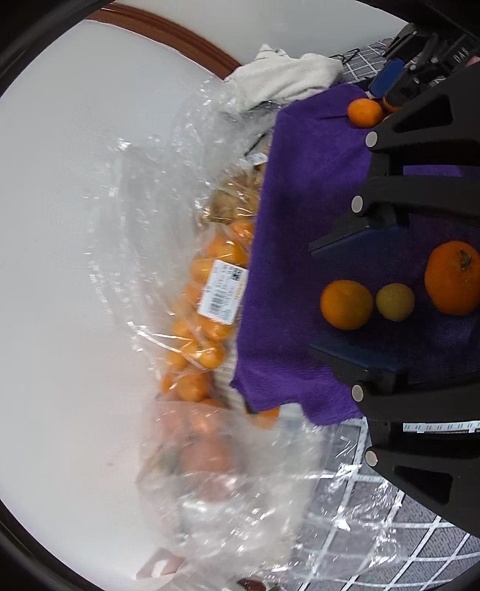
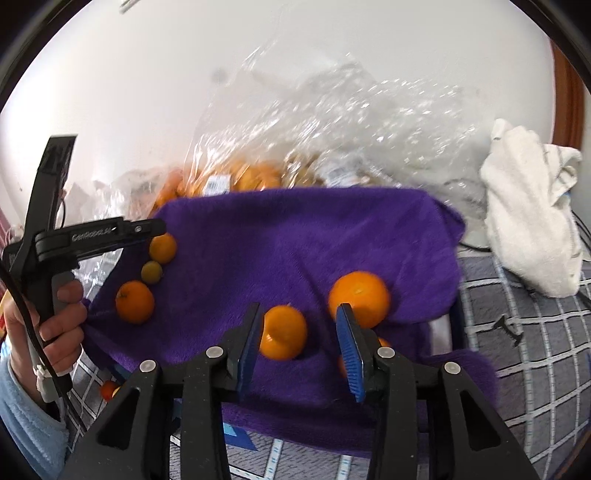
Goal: Organize fruits
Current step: 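Lower and open left tool on the towel while right tool releases its orange, then move left tool to the small red fruit beside the towel and grasp it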
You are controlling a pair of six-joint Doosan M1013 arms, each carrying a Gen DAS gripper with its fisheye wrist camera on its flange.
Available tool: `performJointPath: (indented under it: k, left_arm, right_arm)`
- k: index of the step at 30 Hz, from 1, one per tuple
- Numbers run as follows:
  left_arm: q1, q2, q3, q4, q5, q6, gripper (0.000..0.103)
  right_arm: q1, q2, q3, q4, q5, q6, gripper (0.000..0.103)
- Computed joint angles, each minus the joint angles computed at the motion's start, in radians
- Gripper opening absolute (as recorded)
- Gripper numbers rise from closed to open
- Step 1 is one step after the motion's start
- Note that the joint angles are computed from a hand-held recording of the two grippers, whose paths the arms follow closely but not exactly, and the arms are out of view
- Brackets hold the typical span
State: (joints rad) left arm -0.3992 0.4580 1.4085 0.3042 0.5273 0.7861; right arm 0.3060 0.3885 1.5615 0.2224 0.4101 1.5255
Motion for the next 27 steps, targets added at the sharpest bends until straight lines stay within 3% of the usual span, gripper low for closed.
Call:
performJointPath:
  k: [5,10,16,18,24,27]
  left_arm:
    - [-0.006,-0.018,0.015,0.017,-0.025,-0.053,0.045]
    - [-0.037,-0.041,0.021,0.104,0.007,-0.097,0.045]
    - [-0.077,-0.132,0.143,0.191,-0.033,-0.195,0.045]
    - [-0.089,-0.157,0.178,0.218,-0.023,-0.228,0.045]
    - [-0.111,-0.213,0.267,0.126,-0.057,-0.152,0.045]
    - [-0.128,-0.223,0.298,0.084,-0.086,-0.091,0.045]
  right_arm:
    - [-0.015,-0.022,0.014,-0.029,-0.033,0.056,0.041]
    - [-0.026,-0.048,0.030,0.056,-0.067,-0.027,0.041]
    - [-0.025,-0.069,0.042,0.010,-0.075,0.021,0.041]
    - [-0.029,-0.078,0.051,0.065,-0.072,-0.018,0.041]
    - [-0.019,-0.118,0.091,0.085,-0.046,-0.022,0.041]
    - [-0.004,-0.143,0.125,0.027,-0.044,0.012,0.041]
